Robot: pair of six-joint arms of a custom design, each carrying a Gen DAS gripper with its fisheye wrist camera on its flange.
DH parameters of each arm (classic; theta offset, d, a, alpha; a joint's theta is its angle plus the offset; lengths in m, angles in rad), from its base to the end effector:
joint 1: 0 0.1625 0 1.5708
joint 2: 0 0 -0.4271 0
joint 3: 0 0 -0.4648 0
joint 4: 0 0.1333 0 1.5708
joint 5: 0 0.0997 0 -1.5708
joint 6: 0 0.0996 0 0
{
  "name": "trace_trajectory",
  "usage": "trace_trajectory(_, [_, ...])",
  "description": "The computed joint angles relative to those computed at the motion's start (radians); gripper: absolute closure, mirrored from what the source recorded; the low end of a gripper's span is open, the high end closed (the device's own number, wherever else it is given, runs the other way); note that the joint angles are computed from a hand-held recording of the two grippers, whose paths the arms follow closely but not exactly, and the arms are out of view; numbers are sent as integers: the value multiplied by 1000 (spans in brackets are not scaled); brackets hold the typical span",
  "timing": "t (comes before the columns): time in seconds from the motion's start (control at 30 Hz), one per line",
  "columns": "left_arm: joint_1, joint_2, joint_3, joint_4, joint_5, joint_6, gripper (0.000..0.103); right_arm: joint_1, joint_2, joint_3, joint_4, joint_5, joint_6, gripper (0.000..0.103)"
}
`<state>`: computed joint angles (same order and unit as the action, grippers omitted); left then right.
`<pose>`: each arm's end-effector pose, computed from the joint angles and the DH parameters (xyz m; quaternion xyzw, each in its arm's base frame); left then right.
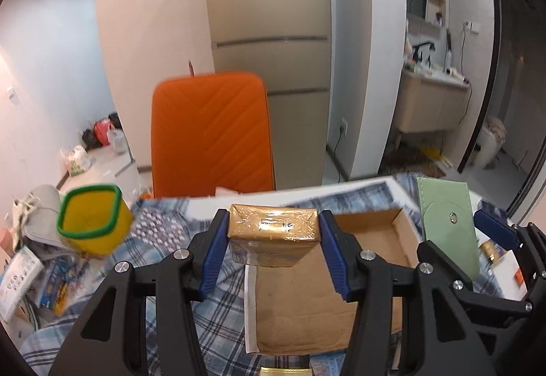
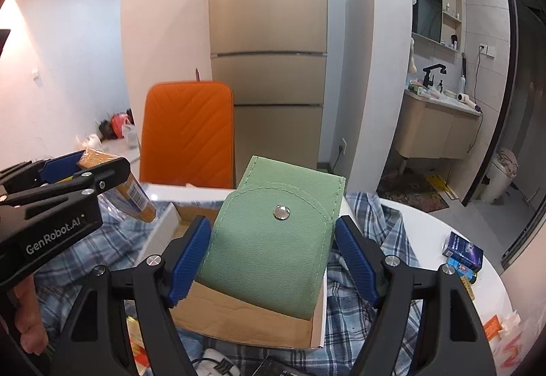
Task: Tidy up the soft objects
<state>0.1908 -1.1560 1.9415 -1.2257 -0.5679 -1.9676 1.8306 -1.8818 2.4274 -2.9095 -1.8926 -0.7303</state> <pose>-0.4446 -0.3072 0.1117 0.0320 0.7833 -0.4521 0.4255 0.2021 -0.3642 0.3327 0.3781 -0.8306 0.3363 0.2326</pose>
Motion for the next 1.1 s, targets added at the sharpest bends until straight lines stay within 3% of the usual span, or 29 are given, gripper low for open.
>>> trace_trajectory(0.27, [75,31,16,-109,-80,112,52,-51,109,17,-60,-49,-40,26])
trace_trajectory(0.63, [79,1,64,-195,-30,160,50,-109,160,24,-80,-36,-68,25])
trace_trajectory(0.67, [79,1,67,-203,-25,164,49,-108,156,25,-79,-33,-67,25])
trace_trajectory(0.73, [79,-4,75,-230,-25,177,33,-113,156,26,-84,-24,-70,24])
trace_trajectory(0.77, [81,-4,73,-222,-27,166,17,-114,158,24,-81,-24,-71,24])
trace_trajectory(0.8, [79,1,66,-196,-23,138,10,-114,160,23,-79,-26,-72,22])
trace_trajectory(1.1, [56,-9,59,-117,7,60,9,-108,147,28,-93,-22,-70,21])
